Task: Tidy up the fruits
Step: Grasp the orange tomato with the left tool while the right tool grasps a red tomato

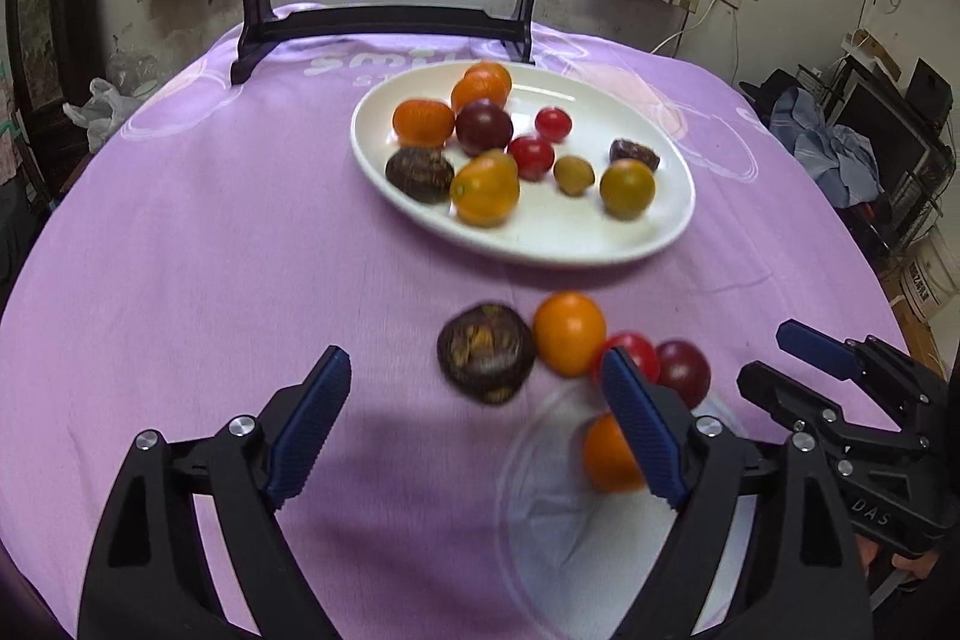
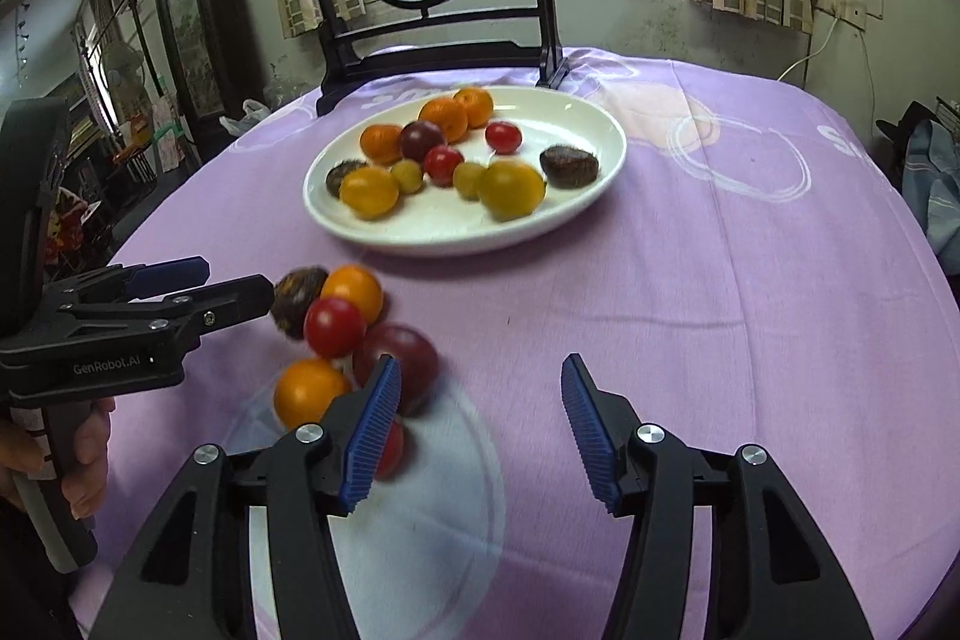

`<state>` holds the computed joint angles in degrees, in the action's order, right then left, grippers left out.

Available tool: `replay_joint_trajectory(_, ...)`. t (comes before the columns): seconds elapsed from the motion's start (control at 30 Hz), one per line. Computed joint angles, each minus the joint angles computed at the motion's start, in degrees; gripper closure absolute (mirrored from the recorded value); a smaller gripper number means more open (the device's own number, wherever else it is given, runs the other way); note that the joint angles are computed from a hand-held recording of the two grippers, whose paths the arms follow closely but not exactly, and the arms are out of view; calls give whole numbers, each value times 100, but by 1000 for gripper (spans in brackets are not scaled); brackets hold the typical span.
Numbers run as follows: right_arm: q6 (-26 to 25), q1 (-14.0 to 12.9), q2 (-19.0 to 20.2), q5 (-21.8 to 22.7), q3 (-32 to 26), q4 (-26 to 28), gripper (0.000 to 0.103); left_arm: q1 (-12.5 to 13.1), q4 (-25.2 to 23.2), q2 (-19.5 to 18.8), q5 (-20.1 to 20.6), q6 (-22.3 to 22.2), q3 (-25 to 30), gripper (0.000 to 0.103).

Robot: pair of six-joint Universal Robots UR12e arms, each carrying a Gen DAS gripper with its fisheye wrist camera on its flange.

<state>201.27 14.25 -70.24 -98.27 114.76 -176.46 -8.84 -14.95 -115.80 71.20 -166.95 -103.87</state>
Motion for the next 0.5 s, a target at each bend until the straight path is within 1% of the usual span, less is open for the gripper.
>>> replay_joint_trajectory(0.13,-102,50,-38,156,83,99,46,67,-116,19,-111,-42,-78,20)
replay_joint_trajectory(0.23,-227,92,-51,333,110,93,41,90,-7,8,-100,-106,-105,20)
replay_joint_trajectory(0.3,-316,138,-37,322,74,208,41,99,-13,-1,-110,-116,-108,20)
replay_joint_trajectory(0.5,-642,275,115,142,-203,770,41,119,-119,-9,-197,-40,-95,20)
